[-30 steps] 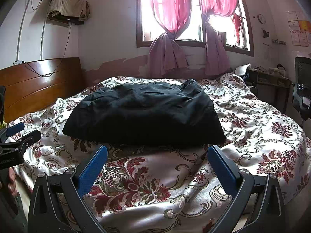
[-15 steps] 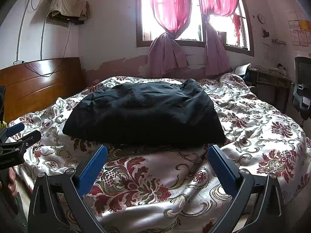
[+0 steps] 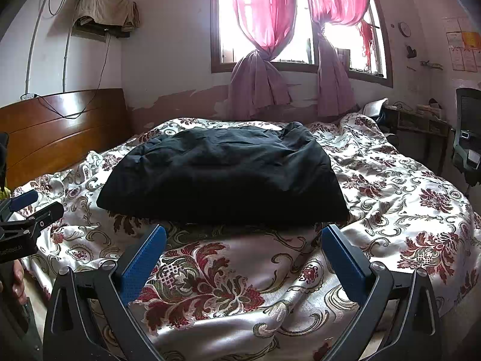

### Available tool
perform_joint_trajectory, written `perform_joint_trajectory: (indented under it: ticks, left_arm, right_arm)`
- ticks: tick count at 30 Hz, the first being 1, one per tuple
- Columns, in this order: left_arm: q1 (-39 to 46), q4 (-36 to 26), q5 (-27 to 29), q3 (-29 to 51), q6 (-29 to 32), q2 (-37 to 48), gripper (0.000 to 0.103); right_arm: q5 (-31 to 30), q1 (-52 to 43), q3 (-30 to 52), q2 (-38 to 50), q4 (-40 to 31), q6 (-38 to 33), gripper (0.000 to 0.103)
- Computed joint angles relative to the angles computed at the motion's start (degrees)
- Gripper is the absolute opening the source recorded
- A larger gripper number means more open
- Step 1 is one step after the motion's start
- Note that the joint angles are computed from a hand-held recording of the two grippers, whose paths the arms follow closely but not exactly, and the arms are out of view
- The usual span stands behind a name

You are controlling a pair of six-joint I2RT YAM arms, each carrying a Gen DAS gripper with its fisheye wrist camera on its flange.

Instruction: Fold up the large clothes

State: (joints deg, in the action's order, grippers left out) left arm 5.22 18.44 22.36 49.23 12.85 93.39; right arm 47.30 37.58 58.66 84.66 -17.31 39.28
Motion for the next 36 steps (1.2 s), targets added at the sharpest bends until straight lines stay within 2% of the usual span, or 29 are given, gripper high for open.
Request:
perform_joint_trajectory:
  ticks: [9, 13, 18, 36]
  left_arm:
    - [0.3, -0.9, 0.4, -0.1, 0.5, 0.0, 0.103]
    - [0.0, 0.6, -2.0, -1.1, 0.6, 0.0, 0.103]
    - [0.2, -0.6, -3.2, -0.1, 0.0, 0.5, 0.103]
    - [0.4, -1.5, -2.9, 0.8, 0.8, 1.0, 0.103]
  right_arm:
    - [0.1, 0.1, 0.0, 0.0, 0.0, 0.0, 0.102]
    - [0.1, 0.0, -0.3, -0.1, 0.3, -0.2, 0.102]
    - [0.0, 0.0, -0.2, 0.0, 0.2, -0.1, 0.102]
    - [-0.4, 0.0, -1.3, -0.4, 1.1, -0.6, 0.102]
